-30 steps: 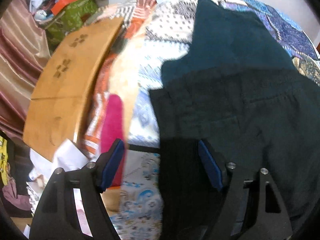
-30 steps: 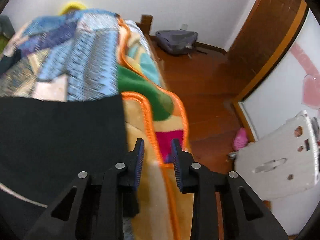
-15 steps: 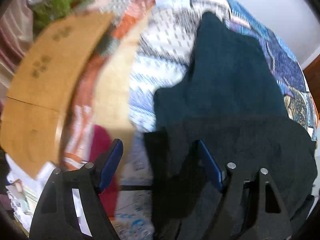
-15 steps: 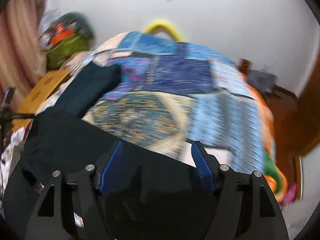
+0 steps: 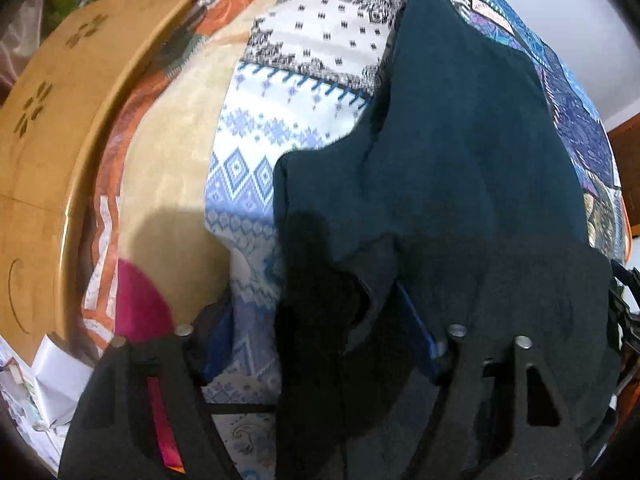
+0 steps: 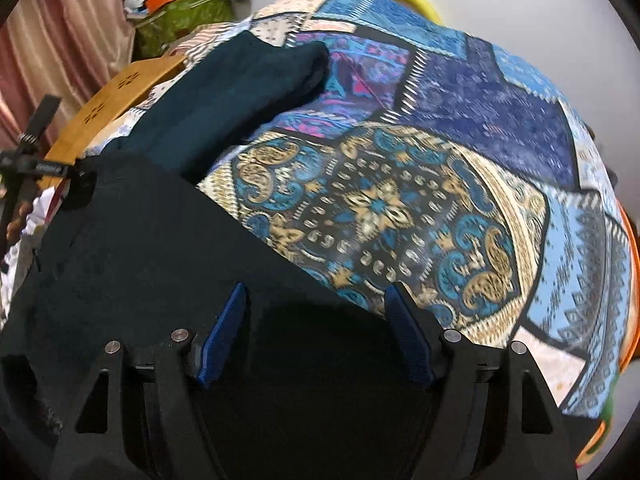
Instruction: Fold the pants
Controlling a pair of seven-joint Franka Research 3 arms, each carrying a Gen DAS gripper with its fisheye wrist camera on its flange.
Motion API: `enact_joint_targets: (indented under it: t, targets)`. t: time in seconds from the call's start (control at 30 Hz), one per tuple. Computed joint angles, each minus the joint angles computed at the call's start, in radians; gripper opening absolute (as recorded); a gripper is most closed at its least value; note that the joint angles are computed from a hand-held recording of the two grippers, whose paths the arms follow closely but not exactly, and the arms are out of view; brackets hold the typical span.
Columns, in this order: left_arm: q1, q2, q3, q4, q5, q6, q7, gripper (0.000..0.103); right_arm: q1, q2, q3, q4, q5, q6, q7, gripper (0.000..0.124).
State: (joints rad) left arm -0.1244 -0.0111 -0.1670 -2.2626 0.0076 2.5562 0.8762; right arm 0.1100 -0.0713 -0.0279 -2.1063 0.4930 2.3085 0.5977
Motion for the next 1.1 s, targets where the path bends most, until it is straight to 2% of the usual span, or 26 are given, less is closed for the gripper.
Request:
enact_joint_targets:
  t: [0.07, 0.1, 0.2, 0.23, 0.4, 0.57, 0.6, 0.63, 0.67, 0.73, 0.87, 1.0, 1.1]
  targets:
    - [-0.005, -0.004, -0.007, -0.001, 0.056, 0.013, -0.05, 0.053, 0.004, -0.015, 0.002, -0.013, 0.007, -0.006, -0.013, 0.055]
    - [-0.009, -0.005, -0.012, 0.006, 0.107, 0.002, -0.09, 0.047, 0.006, -0.021, 0.003, -0.017, 0.005, -0.013, -0.012, 0.045]
    - [-0.024, -0.005, -0.024, 0.032, 0.229, -0.047, -0.169, 0.04, 0.015, -0.045, 0.009, -0.035, -0.003, -0.021, -0.025, 0.013]
    - [-0.027, -0.004, -0.025, 0.039, 0.248, -0.06, -0.183, 0.038, 0.02, -0.048, 0.014, -0.042, -0.015, -0.004, -0.024, 0.009]
    - [-0.039, -0.041, -0.029, 0.041, 0.285, -0.101, -0.227, 0.024, 0.035, -0.106, 0.011, -0.101, -0.015, 0.082, -0.025, 0.007]
    - [-0.044, -0.12, -0.031, 0.012, 0.301, -0.114, -0.222, 0.022, 0.042, -0.152, -0.011, -0.099, 0.054, 0.112, -0.035, 0.006]
    - [-0.042, -0.138, -0.036, 0.011, 0.321, -0.128, -0.236, 0.0, 0.043, -0.164, -0.012, -0.1, 0.059, 0.118, -0.035, 0.006]
    - [-0.036, -0.15, -0.05, 0.023, 0.375, -0.176, -0.27, 0.002, 0.044, -0.178, -0.01, -0.107, 0.062, 0.139, -0.033, 0.006]
    - [-0.036, -0.168, -0.051, 0.021, 0.393, -0.188, -0.271, 0.001, 0.047, -0.188, -0.013, -0.107, 0.064, 0.142, -0.035, 0.006]
    - [-0.038, -0.221, -0.042, -0.005, 0.38, -0.169, -0.259, 0.001, 0.048, -0.204, -0.019, -0.102, 0.067, 0.135, -0.029, 0.006]
    - [-0.046, -0.254, -0.035, -0.011, 0.337, -0.188, -0.218, 0.002, 0.049, -0.236, -0.029, -0.112, 0.076, 0.123, -0.018, 0.006]
    - [-0.047, -0.281, -0.065, -0.026, 0.37, -0.184, -0.247, 0.002, 0.053, -0.266, -0.038, -0.139, 0.089, 0.128, -0.025, 0.006]
    - [-0.05, -0.298, -0.098, -0.015, 0.436, -0.233, -0.271, 0.002, 0.051, -0.283, -0.051, -0.143, 0.097, 0.105, -0.027, 0.006]
